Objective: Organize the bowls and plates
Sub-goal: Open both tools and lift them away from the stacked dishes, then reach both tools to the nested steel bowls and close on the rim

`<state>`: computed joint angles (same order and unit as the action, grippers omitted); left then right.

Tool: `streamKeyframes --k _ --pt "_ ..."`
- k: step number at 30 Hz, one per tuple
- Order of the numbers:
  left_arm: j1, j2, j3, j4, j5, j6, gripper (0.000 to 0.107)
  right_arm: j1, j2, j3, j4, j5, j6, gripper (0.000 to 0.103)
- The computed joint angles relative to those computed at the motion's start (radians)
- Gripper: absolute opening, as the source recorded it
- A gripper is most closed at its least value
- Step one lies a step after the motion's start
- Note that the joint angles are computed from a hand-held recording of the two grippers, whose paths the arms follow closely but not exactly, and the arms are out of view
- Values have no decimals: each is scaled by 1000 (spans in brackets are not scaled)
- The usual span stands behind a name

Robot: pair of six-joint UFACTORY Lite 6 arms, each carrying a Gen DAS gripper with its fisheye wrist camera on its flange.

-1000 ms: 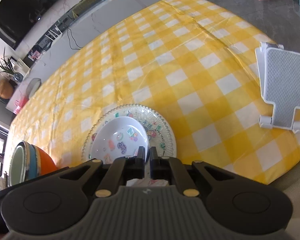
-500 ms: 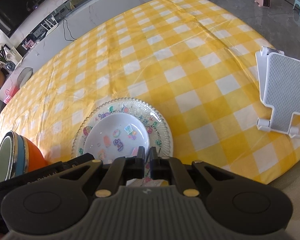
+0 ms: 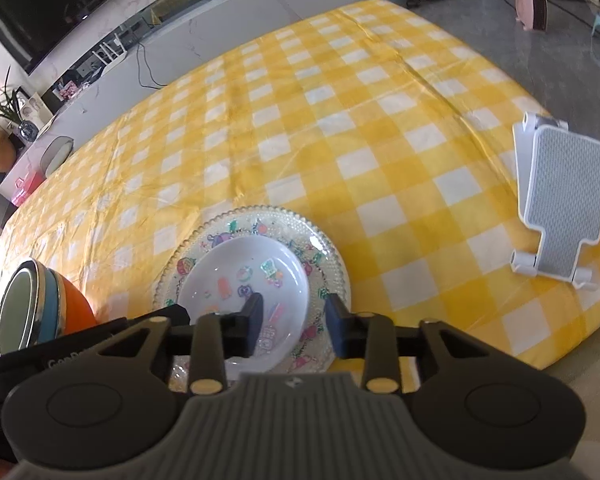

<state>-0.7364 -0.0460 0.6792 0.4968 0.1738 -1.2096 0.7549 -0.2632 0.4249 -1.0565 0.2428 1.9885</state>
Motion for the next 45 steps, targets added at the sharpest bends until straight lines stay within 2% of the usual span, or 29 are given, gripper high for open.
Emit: streamKeyframes --k 2,3,5,10,12,16,19,21,23,25,30,34,37,41,43,45 --pt "-16 -35 -3 -12 37 36 27 24 4 11 16 29 -20 42" --pt "-20 -55 -6 -29 54 64 27 45 5 20 17 61 -20 49" --pt "-27 -100 -11 -63 93 121 27 98 5 41 21 141 -25 54" --pt "-28 -224 -21 -141 197 265 31 143 -21 79 145 222 -157 55" --pt "-7 -282 -30 -219 230 375 32 157 -42 92 191 234 -187 56" --pt "86 -424 -66 -449 283 653 32 207 -54 137 243 257 -193 58" --pt "180 -543 -82 -518 347 778 33 285 -20 214 216 313 -136 59" --pt "287 -612 -81 -599 394 897 36 324 0 264 197 331 -108 64" --pt "421 -657 -76 -708 437 1041 44 353 32 325 186 339 -96 69" --pt "537 -667 -68 -776 478 1139 45 370 76 386 171 335 -88 73" --pt "833 -644 -89 -936 532 1364 46 362 230 537 191 265 -115 73" --pt "968 -581 -94 -1000 523 1490 56 349 366 641 247 192 -152 73" --pt "1082 -505 -90 -1122 563 1642 60 327 478 715 335 162 -231 73" --pt "1118 -414 -88 -1164 563 1708 64 300 534 715 359 83 -205 73" --pt "1095 -396 -97 -1142 518 1670 70 293 561 727 373 61 -211 73" --pt "1031 -391 -109 -1047 441 1571 71 286 586 744 392 48 -233 73"
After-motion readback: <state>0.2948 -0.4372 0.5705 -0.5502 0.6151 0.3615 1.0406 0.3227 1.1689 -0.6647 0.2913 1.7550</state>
